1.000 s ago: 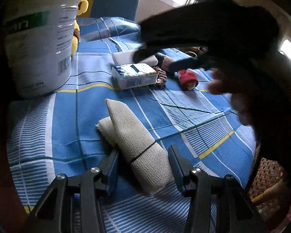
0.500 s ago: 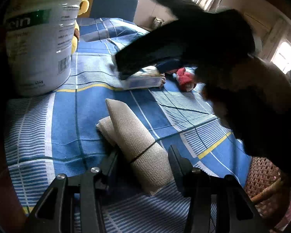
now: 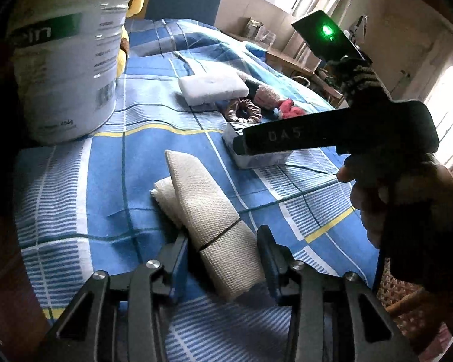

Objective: Organize soft objects
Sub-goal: 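Lift the white cloth with the left gripper while the right gripper grasps the Tempo tissue pack, then carry the white cloth into the gold tray and open the left gripper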

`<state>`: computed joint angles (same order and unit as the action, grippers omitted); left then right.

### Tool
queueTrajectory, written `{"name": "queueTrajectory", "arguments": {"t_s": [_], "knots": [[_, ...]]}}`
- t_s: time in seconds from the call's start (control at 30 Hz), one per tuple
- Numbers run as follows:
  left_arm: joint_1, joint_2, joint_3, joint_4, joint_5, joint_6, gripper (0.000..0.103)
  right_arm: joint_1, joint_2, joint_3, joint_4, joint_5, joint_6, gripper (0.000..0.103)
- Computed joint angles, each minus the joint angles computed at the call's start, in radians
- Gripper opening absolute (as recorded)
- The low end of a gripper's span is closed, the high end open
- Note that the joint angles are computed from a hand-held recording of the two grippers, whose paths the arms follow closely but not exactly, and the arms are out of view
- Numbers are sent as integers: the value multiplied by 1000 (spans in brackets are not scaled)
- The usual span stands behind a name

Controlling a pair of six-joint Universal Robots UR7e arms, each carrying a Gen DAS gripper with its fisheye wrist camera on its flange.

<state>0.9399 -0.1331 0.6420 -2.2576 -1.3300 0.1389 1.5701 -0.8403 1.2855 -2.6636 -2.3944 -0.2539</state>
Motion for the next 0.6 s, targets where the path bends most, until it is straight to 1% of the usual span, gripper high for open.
{"name": "queueTrajectory", "arguments": {"t_s": [0.03, 0.1, 0.23, 0.37, 0.53, 0.6], "knots": [[0, 6, -14, 12, 4, -1, 43, -3, -3, 3, -1, 8, 5, 72], [-6, -8, 3, 8, 13, 5, 42, -5, -5, 6, -3, 16, 7, 72], [-16, -66, 95, -44, 7, 25, 42, -3, 1, 0, -13, 8, -3, 72], [-14, -123, 157, -80, -1, 12, 42, -4, 3, 2, -30, 5, -25, 72], [3, -189, 183, -96, 14, -58, 42, -1, 5, 11, -54, -3, -51, 72], [16, -219, 185, -101, 42, -103, 42, 0, 5, 11, -53, -5, -51, 72]]}}
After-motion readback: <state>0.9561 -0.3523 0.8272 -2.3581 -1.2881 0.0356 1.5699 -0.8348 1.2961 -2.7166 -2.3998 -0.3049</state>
